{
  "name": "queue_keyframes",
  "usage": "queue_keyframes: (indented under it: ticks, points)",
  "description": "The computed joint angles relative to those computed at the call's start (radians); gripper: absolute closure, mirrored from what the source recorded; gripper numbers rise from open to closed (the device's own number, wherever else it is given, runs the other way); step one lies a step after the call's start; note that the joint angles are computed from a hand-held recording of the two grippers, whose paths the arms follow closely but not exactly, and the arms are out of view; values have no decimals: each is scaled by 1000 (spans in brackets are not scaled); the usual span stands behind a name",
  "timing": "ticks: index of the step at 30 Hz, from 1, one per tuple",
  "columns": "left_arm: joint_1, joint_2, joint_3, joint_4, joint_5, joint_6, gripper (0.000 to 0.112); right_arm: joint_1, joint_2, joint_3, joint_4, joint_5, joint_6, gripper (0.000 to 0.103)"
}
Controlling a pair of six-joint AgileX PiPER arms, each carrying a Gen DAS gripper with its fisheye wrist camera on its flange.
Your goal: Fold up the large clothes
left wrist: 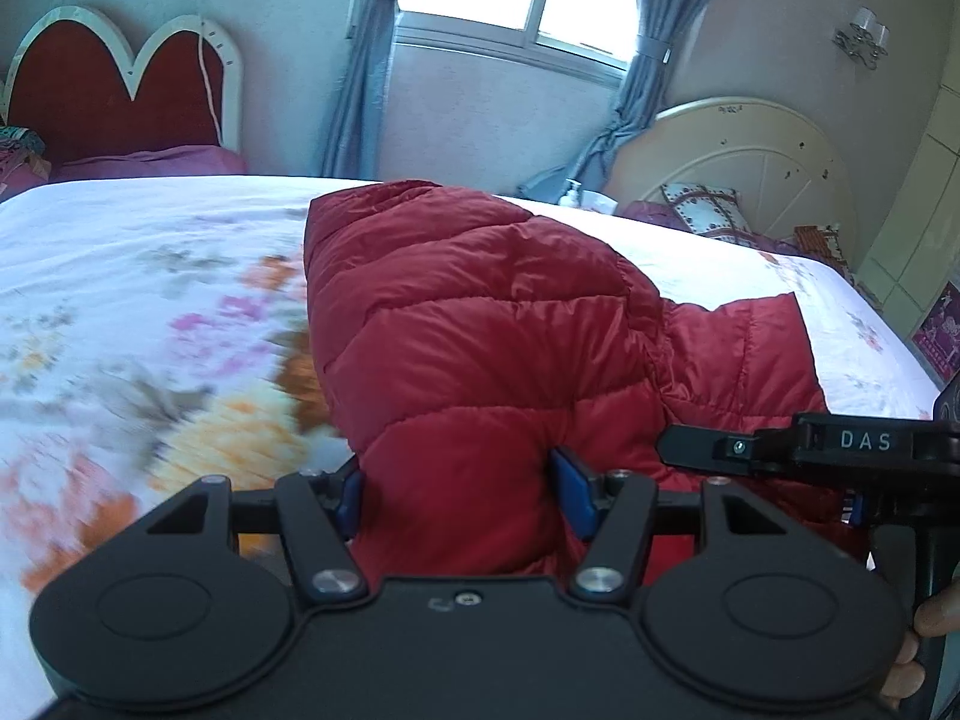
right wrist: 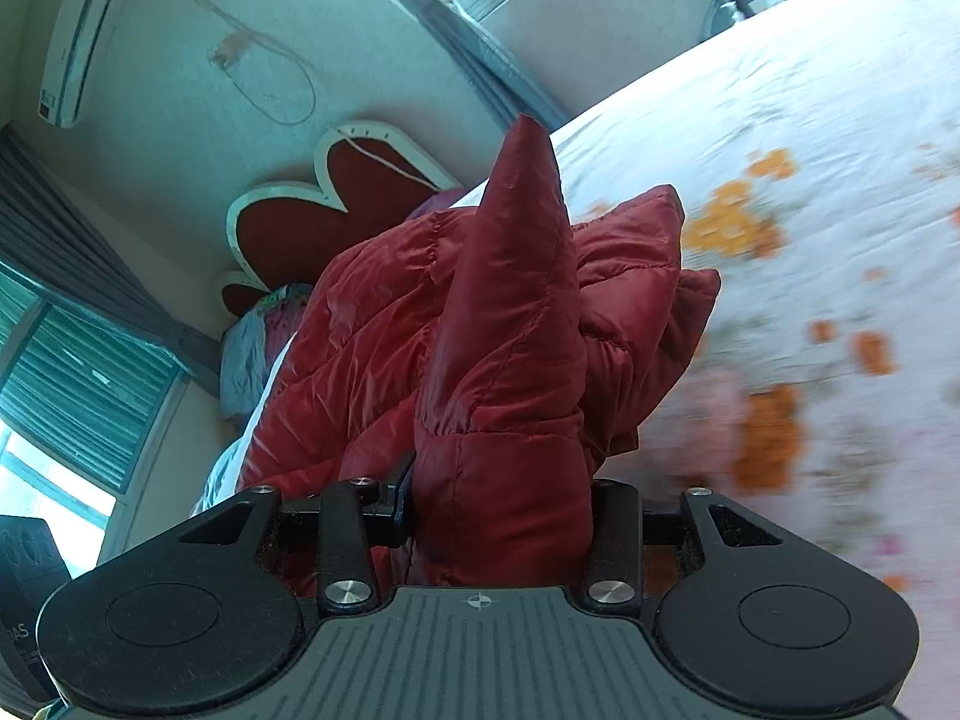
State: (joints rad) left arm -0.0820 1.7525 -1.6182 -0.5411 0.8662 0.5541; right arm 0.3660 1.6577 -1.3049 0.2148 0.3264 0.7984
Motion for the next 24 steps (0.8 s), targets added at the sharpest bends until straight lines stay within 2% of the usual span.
queue_keyframes:
  ticks: [3, 6, 9, 15, 20, 21, 22, 24]
  points:
    - [74, 77, -102, -22, 53, 44, 53, 43, 125, -142, -114, 9, 142, 61]
    - [124, 140, -185, -35, 86, 79, 53, 69, 237, -284, -166, 41, 203, 61]
    - [157, 211, -286, -33, 119, 79, 53, 82, 354, -455, -172, 103, 207, 61]
    - [194, 320, -399, -19, 116, 95, 53, 76, 537, -692, -96, 179, 134, 61]
    - [199, 353, -381, -10, 51, 170, 51, 77, 598, -761, -109, 204, 118, 61]
    - [194, 360, -378, 7, 44, 171, 49, 75, 598, -754, -109, 212, 118, 58]
    - [195, 361, -367, 11, 38, 176, 47, 73, 603, -757, -111, 226, 127, 50]
    - [203, 364, -361, 2, 37, 205, 44, 75, 601, -739, -129, 229, 157, 43]
